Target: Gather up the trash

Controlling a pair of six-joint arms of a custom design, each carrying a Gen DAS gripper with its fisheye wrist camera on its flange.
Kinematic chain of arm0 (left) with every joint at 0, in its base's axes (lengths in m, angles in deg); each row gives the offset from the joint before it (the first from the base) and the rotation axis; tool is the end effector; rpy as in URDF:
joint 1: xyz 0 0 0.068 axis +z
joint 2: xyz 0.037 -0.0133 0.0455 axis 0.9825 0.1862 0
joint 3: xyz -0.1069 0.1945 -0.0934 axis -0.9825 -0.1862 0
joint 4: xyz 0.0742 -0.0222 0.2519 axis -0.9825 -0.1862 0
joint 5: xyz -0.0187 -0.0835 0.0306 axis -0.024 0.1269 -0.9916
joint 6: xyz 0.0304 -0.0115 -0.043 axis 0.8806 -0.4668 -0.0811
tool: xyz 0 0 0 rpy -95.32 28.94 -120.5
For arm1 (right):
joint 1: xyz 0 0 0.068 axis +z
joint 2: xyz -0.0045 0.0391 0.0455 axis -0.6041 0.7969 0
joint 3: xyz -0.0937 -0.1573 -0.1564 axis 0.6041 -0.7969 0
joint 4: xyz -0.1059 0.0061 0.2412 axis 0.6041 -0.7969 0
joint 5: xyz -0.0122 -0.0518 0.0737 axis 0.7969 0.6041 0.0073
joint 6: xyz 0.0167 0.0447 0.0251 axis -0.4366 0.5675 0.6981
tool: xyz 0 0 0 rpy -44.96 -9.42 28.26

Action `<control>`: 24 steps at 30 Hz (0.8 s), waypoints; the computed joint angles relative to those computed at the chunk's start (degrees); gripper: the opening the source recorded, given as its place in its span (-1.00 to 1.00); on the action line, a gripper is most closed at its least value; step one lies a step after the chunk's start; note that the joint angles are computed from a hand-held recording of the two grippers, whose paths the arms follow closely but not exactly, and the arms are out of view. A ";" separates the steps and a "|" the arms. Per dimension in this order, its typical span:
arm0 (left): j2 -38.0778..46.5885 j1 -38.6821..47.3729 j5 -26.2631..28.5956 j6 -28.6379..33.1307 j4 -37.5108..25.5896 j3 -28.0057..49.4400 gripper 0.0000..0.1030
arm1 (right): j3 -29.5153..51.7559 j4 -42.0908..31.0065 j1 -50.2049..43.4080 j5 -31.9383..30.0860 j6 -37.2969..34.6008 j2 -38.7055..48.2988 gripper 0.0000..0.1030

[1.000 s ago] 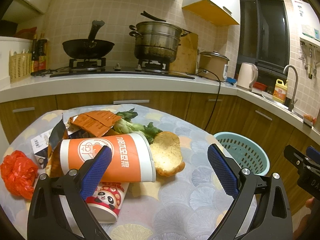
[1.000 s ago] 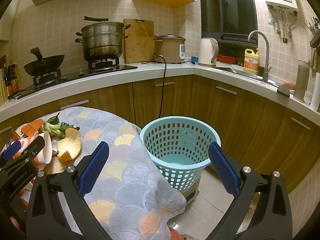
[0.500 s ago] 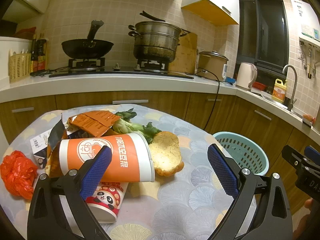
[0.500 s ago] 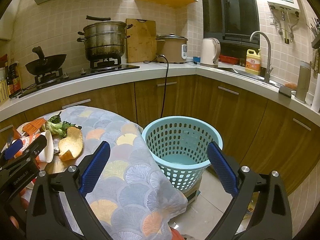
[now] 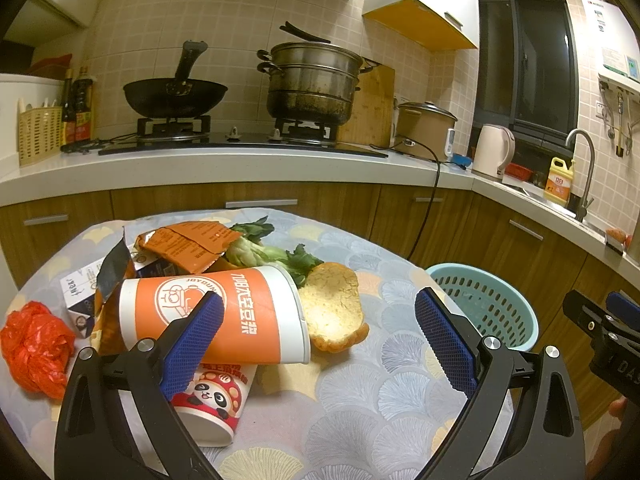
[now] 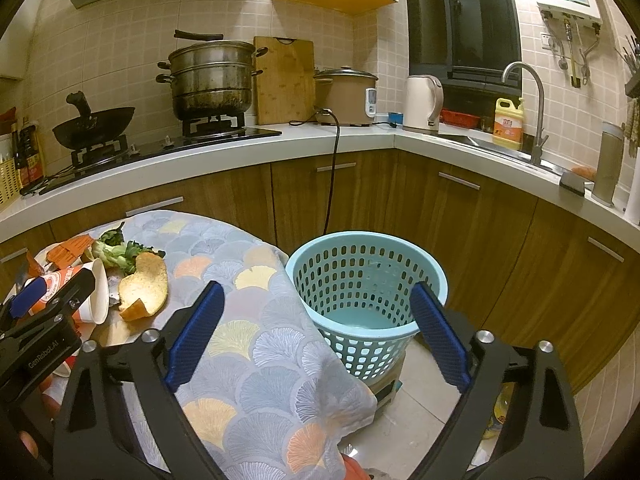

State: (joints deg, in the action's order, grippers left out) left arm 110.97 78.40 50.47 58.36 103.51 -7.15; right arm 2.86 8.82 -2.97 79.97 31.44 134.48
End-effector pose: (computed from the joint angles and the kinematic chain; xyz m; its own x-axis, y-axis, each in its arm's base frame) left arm 0.3152 -0.0045 0.1527 -0.3717 -0.1402 -0.9177 -0.0500 0.9901 -0.1310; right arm 0.2996 0.1794 0.1889 -0.4424 0.0216 -0.8966 0.0751 0.9971 -0.0130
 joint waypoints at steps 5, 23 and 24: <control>0.46 -1.25 -2.15 -0.29 -2.67 2.64 0.81 | 0.57 -0.56 -0.12 -0.62 -0.02 0.15 0.62; -24.05 9.47 -6.88 -0.78 -23.29 -4.61 0.81 | 4.19 0.28 1.52 -9.13 -2.95 2.11 0.54; -24.91 12.23 -5.93 -0.21 -24.58 -4.61 0.81 | 5.36 -0.05 1.93 -10.25 -3.53 2.97 0.54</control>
